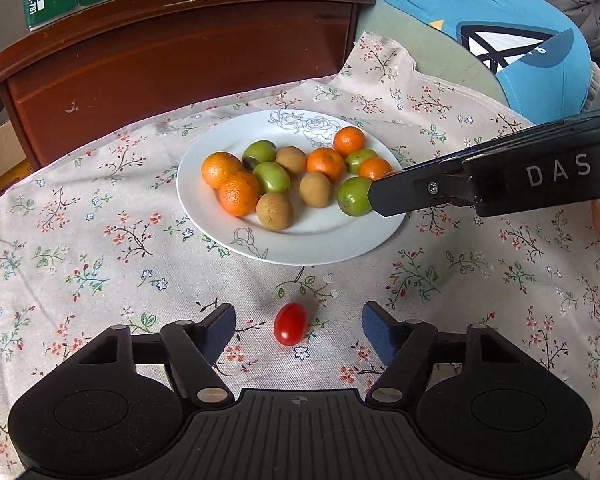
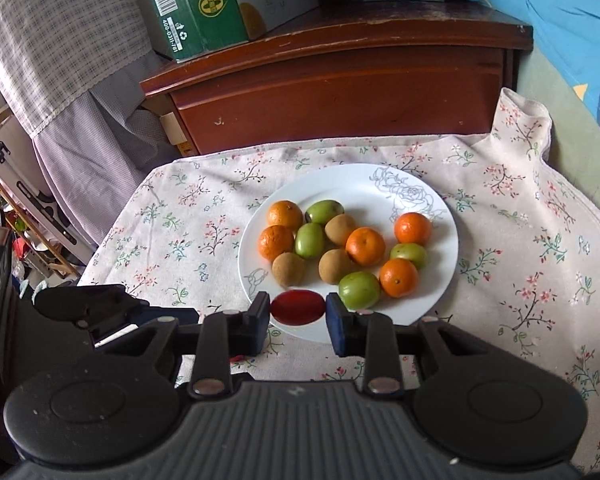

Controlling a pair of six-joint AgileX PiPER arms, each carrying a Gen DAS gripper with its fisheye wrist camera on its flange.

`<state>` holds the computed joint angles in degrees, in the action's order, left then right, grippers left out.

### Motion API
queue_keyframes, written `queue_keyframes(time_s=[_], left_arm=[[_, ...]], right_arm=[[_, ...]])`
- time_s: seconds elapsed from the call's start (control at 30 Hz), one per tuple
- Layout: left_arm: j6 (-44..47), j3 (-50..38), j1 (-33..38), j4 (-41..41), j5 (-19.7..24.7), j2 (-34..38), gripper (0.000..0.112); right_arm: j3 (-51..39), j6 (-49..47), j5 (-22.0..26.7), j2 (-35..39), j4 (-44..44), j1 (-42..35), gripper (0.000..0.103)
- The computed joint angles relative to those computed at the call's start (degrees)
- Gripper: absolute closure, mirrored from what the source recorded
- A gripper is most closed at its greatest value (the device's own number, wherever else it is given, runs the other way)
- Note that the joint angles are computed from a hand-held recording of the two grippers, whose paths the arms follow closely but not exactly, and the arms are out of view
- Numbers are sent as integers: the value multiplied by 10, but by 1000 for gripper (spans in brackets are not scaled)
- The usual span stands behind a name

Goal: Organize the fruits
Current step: 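Close the left tool on the other cherry tomato while the right tool holds its tomato, then set the cherry tomato on the plate with the left tool while the right tool drops its tomato there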

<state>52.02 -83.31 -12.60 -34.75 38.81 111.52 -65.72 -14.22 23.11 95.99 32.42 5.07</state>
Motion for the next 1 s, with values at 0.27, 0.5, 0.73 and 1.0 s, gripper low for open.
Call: queue_keyframes(time_s=[0.27, 0.5, 0.73, 1.0], left_arm=[[-15, -19, -1, 7, 5, 24, 79], [-53, -29, -1, 28, 3, 26, 96], [-61, -84, 23, -32, 33, 39, 96], [-94, -152, 26, -70, 48, 82, 96]], right_arm=[[-3, 21, 7, 9, -10, -3, 72], [-7, 39, 11, 14, -23, -6, 72], [-5, -9, 1, 18, 35, -20, 72], [-18, -43, -29, 35, 106, -37, 72]])
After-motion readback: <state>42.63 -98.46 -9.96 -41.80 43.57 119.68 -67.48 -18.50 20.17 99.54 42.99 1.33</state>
